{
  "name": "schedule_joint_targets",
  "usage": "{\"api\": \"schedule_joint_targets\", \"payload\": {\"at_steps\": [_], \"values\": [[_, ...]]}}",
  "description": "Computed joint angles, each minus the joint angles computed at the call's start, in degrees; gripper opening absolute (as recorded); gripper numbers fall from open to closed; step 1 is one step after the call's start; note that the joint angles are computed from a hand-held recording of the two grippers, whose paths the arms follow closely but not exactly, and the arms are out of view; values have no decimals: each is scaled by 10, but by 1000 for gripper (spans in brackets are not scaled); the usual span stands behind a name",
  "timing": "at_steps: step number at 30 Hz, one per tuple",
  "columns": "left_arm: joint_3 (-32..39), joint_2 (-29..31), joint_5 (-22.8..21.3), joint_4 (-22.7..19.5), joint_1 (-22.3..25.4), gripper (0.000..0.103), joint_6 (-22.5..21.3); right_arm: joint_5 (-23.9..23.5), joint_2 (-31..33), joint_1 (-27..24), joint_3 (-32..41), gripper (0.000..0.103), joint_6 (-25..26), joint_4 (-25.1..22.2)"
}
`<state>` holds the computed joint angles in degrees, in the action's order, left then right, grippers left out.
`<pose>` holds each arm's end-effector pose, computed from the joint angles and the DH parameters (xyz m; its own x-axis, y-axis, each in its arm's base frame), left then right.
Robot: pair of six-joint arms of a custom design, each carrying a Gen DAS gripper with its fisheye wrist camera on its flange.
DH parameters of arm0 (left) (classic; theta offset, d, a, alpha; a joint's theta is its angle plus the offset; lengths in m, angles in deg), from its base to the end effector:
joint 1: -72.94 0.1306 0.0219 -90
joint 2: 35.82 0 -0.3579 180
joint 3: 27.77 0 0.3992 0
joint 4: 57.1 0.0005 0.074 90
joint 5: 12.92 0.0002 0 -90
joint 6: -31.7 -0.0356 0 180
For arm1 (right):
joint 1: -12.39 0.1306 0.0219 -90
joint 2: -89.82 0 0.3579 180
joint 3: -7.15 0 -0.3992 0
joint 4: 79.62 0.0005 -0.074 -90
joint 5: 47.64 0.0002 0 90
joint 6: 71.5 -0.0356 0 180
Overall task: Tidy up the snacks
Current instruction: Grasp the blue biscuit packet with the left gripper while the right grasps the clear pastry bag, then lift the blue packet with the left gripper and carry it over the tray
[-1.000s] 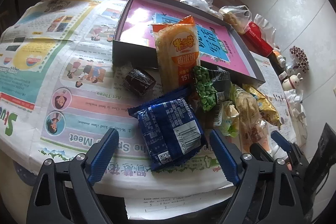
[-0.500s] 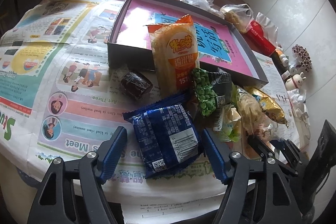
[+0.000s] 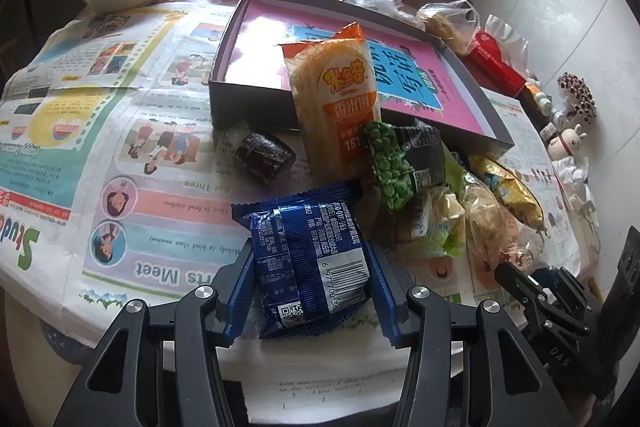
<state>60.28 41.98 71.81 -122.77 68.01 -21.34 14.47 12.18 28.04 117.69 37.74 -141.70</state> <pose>0.3998 -0.0317 0.4612 -0.6757 -0.5427 -0.4990 -0.4663 0.8389 -0.2808 0.5307 0.1654 0.4517 -0.5686 -0.4617 -0.6808 -0.7321 0.6615 0.1627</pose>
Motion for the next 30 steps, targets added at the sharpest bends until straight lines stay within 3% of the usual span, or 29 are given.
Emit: {"api": "schedule_joint_targets", "payload": {"at_steps": [15,30], "values": [[-20,-43,-1,20,7,53,0,7,0,-26,6,41,-46,6],[-11,-54,-25,29,1,53,-3,20,-10,-41,14,41,-81,58]]}}
